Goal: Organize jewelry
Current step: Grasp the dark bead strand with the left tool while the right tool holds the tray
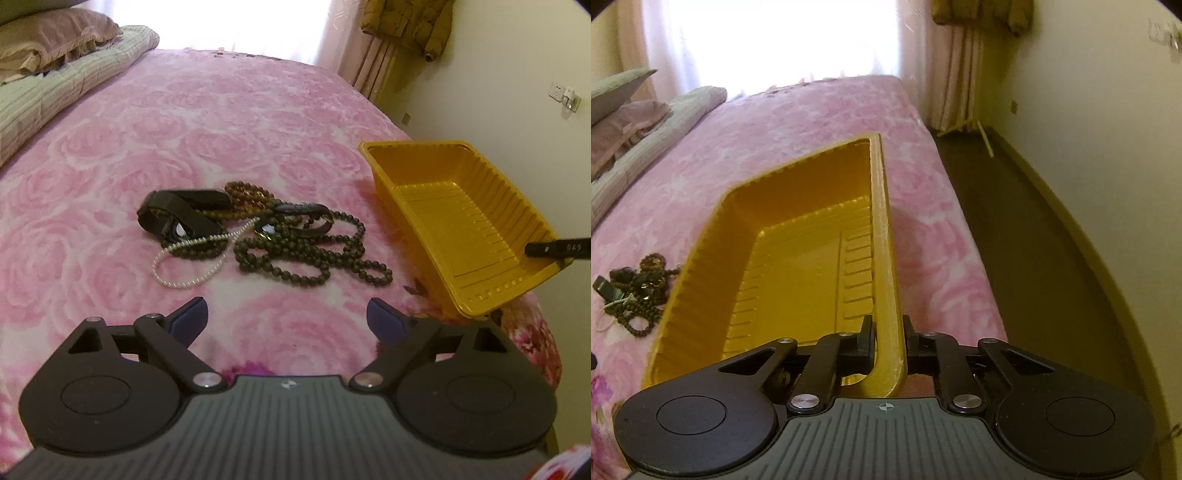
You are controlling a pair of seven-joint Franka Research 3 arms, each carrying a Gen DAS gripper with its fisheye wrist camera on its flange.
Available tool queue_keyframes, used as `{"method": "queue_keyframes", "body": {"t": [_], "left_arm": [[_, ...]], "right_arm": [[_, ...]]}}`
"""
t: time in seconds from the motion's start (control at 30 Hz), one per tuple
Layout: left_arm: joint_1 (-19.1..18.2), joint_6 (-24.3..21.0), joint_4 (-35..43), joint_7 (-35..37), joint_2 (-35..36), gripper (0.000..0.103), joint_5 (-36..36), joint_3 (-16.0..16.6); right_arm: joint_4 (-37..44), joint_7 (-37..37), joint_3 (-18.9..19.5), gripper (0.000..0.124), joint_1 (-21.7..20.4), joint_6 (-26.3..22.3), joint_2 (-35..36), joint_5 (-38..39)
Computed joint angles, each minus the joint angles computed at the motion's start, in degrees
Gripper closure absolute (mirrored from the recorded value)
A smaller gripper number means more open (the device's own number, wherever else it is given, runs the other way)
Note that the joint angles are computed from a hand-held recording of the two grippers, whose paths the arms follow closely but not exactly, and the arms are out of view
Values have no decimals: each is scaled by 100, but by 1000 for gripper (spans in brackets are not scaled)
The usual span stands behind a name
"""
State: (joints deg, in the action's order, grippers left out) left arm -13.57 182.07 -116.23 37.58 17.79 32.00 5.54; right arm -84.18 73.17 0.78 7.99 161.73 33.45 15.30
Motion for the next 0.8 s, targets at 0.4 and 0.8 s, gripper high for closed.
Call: {"method": "queue_keyframes", "body": {"t": [0.4, 0.8], "left_arm": [[169, 82, 393, 759, 382, 36, 203, 134], [336, -332, 1277, 1651, 1053, 72, -81, -169]], "right_arm": [[-285, 614, -926, 113, 909, 469, -208, -1509], [-294, 810, -1071, 113, 1052, 493, -231, -2077]]}}
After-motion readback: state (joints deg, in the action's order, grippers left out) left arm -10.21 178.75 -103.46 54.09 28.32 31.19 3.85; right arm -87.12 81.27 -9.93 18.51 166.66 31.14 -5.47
